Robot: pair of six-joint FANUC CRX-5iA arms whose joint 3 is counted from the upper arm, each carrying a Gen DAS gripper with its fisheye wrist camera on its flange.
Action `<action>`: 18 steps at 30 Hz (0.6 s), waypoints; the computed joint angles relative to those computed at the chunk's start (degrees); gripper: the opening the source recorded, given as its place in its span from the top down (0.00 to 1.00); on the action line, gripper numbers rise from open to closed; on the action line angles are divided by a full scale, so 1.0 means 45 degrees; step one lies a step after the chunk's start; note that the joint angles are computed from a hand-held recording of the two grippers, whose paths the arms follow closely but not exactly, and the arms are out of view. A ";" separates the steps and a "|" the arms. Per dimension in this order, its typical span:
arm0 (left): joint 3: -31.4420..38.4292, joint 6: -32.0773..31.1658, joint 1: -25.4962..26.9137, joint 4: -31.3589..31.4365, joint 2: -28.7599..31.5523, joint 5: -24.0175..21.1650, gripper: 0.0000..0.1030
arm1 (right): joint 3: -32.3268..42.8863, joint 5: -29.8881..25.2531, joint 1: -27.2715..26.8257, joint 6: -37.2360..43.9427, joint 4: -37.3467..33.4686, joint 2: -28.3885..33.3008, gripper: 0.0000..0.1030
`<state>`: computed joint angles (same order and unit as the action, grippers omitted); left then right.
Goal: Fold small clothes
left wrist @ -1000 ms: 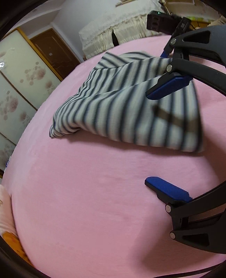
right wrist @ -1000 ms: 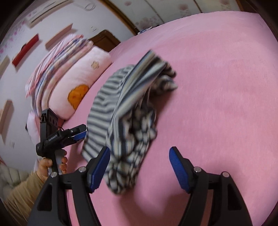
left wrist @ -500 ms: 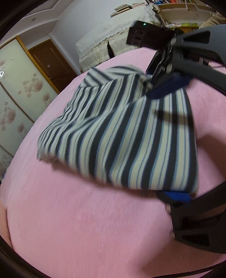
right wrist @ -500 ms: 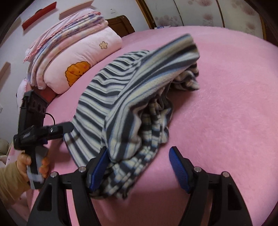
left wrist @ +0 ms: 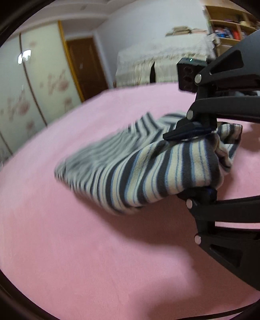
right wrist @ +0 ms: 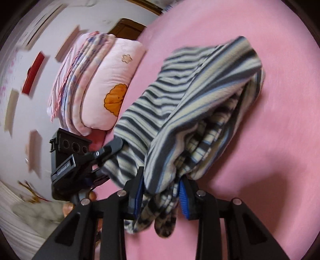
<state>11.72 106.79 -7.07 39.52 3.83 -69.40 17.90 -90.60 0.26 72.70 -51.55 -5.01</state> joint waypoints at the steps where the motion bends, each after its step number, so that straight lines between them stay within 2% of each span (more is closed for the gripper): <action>1: 0.0287 0.0747 0.0155 -0.0664 0.0071 -0.0778 0.56 | -0.0035 -0.0319 0.0132 -0.0419 0.0243 -0.0004 0.63; 3: 0.0640 0.1793 0.0390 -0.1857 0.0191 -0.2066 0.54 | -0.0004 -0.0718 0.0411 -0.0561 0.0795 0.0027 0.55; 5: 0.0228 0.2400 0.0734 -0.2404 -0.0065 -0.2562 0.54 | -0.0135 -0.0947 0.0537 -0.0539 0.1416 -0.0102 0.53; 7: -0.0837 0.2276 0.1168 -0.1930 -0.0643 -0.2147 0.54 | -0.0180 -0.0980 0.0441 -0.0374 0.1754 -0.0224 0.47; 8: -0.0860 0.2241 0.1160 -0.2016 -0.0753 -0.2079 0.54 | -0.0176 -0.0838 0.0435 -0.0382 0.2001 -0.0280 0.45; 11: 0.0408 0.2051 0.0551 -0.3294 -0.0531 -0.2232 0.51 | -0.0114 -0.0049 0.0238 -0.0305 0.2550 -0.0354 0.39; 12: 0.0869 0.1948 0.0229 -0.3595 -0.0475 -0.1993 0.50 | -0.0006 0.0220 0.0228 -0.0333 0.2621 -0.0240 0.36; 14: 0.1526 0.1783 -0.0275 -0.4207 -0.0423 -0.1430 0.38 | -0.0001 0.0893 0.0212 -0.0345 0.2883 -0.0118 0.34; 16: 0.2253 0.1488 -0.1054 -0.4939 -0.0284 -0.0634 0.33 | 0.0108 0.1570 0.0240 -0.0358 0.3160 0.0216 0.33; 18: 0.2392 0.0646 -0.1551 -0.4845 -0.0071 0.0133 0.29 | 0.0189 0.1936 0.0177 -0.0298 0.3197 0.0550 0.33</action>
<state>22.49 109.70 -14.05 17.72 3.51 -68.81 18.75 -81.89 1.06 71.36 -37.16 -2.54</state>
